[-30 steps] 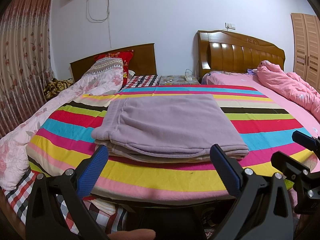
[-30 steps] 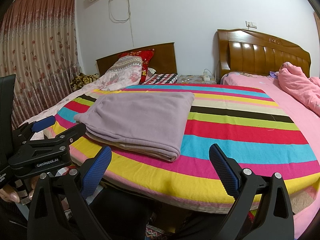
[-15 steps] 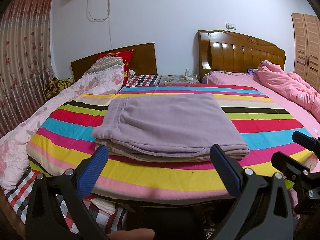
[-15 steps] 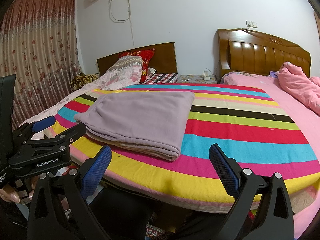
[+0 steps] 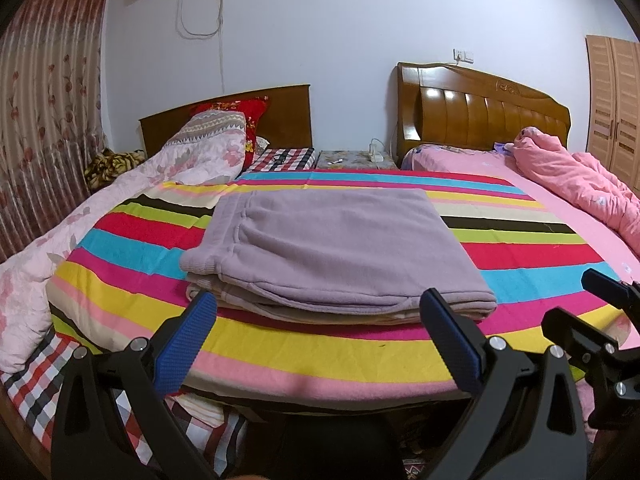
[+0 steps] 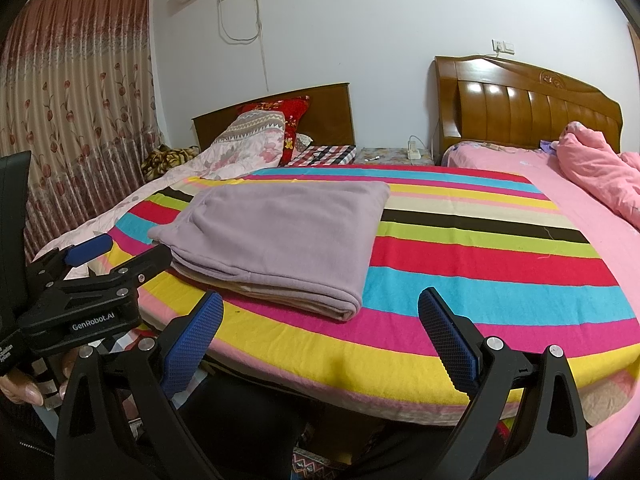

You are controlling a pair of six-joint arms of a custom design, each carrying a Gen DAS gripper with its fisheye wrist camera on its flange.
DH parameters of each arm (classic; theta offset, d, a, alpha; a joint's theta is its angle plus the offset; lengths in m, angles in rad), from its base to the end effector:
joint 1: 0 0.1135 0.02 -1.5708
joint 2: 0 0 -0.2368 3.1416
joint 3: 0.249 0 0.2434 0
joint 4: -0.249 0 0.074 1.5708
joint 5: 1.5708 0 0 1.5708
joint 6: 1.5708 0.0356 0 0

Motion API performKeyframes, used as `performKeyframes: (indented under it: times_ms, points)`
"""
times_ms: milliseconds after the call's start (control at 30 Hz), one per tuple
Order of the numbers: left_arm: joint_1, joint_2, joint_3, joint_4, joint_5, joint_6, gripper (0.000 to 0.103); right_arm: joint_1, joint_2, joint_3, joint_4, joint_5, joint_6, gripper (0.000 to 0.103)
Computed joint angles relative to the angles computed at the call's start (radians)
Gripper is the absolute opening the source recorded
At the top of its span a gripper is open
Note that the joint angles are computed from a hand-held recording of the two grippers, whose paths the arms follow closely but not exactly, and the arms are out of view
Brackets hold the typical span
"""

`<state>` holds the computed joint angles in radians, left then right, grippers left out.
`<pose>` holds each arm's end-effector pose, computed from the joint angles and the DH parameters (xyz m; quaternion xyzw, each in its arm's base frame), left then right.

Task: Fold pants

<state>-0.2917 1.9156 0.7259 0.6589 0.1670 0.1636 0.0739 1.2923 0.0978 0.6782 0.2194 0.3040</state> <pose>0.3216 -0.1027 0.0845 0.2356 0.8331 -0.1039 0.4895 0.1920 0.0064 0.0901 0.1533 0.8470 0.0010 0.5090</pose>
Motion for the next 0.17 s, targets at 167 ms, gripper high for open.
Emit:
performKeyframes:
  times_ms: [167]
  points:
    - [0.002, 0.021, 0.025, -0.029, -0.004, -0.005, 0.101, 0.003, 0.03, -0.002, 0.029, -0.001, 0.001, 0.095]
